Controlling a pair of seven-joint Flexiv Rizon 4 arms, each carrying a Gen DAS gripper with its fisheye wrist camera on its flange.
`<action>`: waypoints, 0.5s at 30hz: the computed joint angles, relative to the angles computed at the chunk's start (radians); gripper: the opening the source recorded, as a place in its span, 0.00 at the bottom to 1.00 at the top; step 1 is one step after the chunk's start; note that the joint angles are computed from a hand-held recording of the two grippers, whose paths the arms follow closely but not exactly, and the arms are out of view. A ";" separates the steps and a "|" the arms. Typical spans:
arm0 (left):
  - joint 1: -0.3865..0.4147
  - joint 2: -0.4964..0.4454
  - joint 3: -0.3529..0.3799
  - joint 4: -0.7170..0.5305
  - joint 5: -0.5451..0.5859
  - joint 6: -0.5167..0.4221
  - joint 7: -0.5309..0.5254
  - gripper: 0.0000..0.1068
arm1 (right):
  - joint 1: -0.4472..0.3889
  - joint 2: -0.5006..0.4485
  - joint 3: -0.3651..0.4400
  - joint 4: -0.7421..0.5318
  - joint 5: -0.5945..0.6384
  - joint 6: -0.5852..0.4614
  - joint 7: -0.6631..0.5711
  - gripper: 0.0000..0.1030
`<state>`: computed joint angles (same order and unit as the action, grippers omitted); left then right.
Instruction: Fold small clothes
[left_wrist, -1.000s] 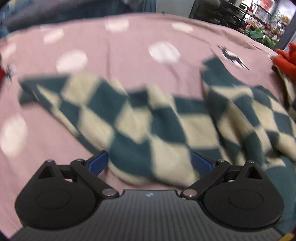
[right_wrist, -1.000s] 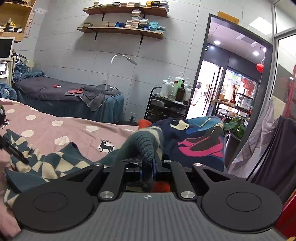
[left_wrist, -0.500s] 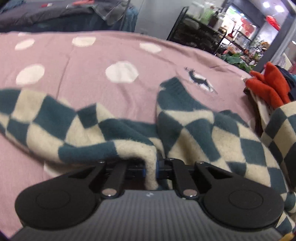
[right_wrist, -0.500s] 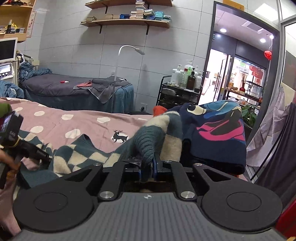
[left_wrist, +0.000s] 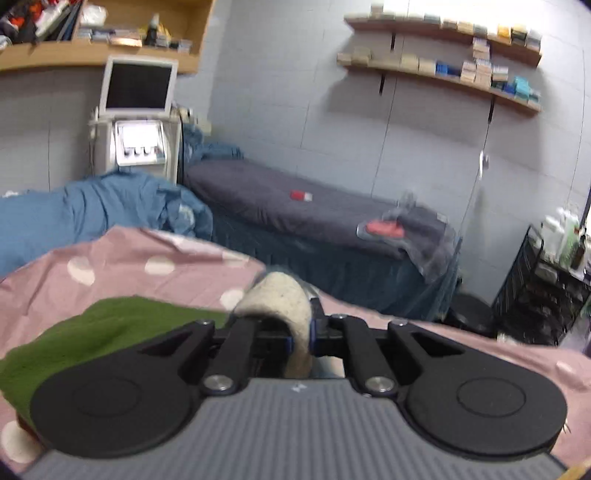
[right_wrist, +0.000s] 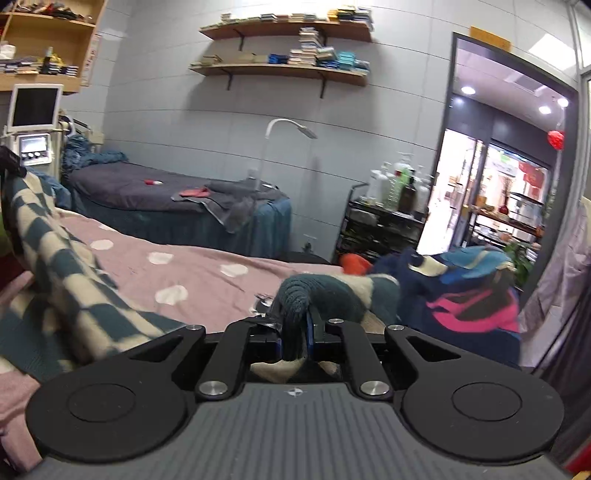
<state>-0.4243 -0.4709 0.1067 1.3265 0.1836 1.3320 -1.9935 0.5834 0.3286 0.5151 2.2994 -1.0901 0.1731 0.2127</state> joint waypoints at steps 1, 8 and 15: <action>-0.004 0.004 0.005 -0.003 0.013 -0.037 0.016 0.09 | -0.003 -0.008 -0.012 0.001 -0.009 0.024 0.001 0.17; 0.028 0.038 -0.130 0.112 -0.031 -0.149 0.221 0.64 | -0.009 -0.030 -0.078 0.014 -0.028 0.262 -0.048 0.36; -0.023 -0.050 -0.214 0.043 -0.075 -0.196 0.506 0.96 | -0.090 -0.033 -0.128 0.045 -0.094 0.641 -0.078 0.55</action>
<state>-0.4473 -0.5214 -0.1073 1.3698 0.1087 1.1356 -1.4874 0.4936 0.2955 0.3872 2.3445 -1.1841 0.8141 0.1349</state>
